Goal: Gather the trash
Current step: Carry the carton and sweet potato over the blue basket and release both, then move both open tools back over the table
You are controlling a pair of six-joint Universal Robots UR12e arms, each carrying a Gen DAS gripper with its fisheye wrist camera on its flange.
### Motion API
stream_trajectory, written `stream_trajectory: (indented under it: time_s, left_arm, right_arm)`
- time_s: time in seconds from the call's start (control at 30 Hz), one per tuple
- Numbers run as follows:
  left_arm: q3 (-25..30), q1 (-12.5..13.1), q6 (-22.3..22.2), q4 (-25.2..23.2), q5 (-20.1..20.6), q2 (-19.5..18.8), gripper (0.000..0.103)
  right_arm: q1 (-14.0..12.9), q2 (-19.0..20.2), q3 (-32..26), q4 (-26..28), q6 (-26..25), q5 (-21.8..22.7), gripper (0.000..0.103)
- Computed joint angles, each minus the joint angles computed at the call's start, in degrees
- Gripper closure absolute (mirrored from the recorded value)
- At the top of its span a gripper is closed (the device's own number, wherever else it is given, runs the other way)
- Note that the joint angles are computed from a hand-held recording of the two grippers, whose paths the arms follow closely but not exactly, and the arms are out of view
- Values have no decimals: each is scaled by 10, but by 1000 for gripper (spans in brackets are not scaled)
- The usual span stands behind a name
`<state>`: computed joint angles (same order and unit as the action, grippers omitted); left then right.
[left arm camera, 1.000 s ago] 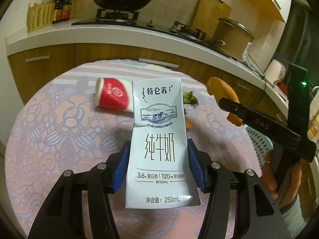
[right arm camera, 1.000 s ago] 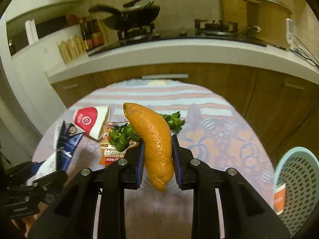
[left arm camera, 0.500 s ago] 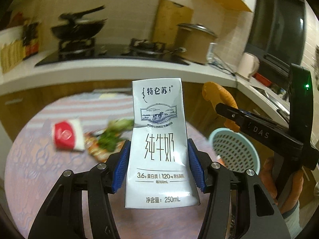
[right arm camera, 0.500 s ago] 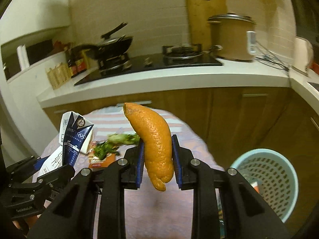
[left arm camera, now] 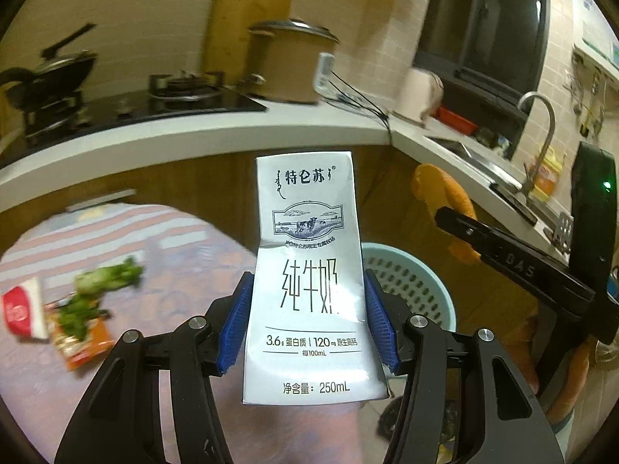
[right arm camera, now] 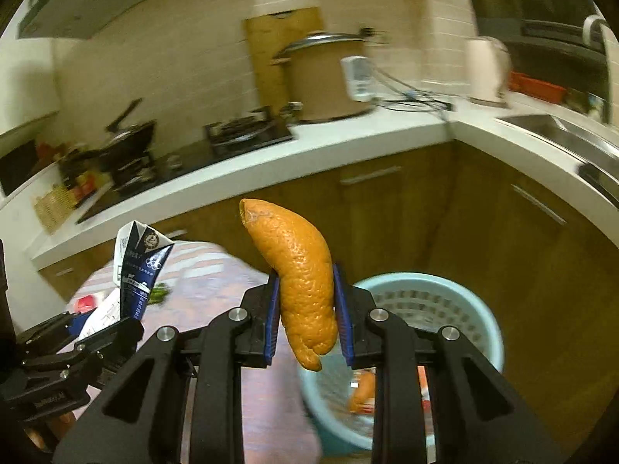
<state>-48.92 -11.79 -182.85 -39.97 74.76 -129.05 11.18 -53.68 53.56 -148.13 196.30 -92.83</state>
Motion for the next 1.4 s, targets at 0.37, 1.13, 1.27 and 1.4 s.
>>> stream_trajectory:
  time_s: [0.37, 1.13, 1.27, 1.4]
  left_arm:
    - [133, -42, 33, -115, 2, -96, 50]
    - [81, -31, -11, -74, -7, -71, 34]
    - [21, -13, -47, -16, 8, -34, 34]
    - [-27, 6, -75, 24, 29, -2, 34]
  right_arm:
    - [-47, -35, 96, 47, 72, 17, 79]
    - [-40, -22, 72, 86, 40, 30, 41]
    - [-24, -7, 39, 89, 11, 40, 41]
    - [-8, 12, 0, 100, -12, 55, 41]
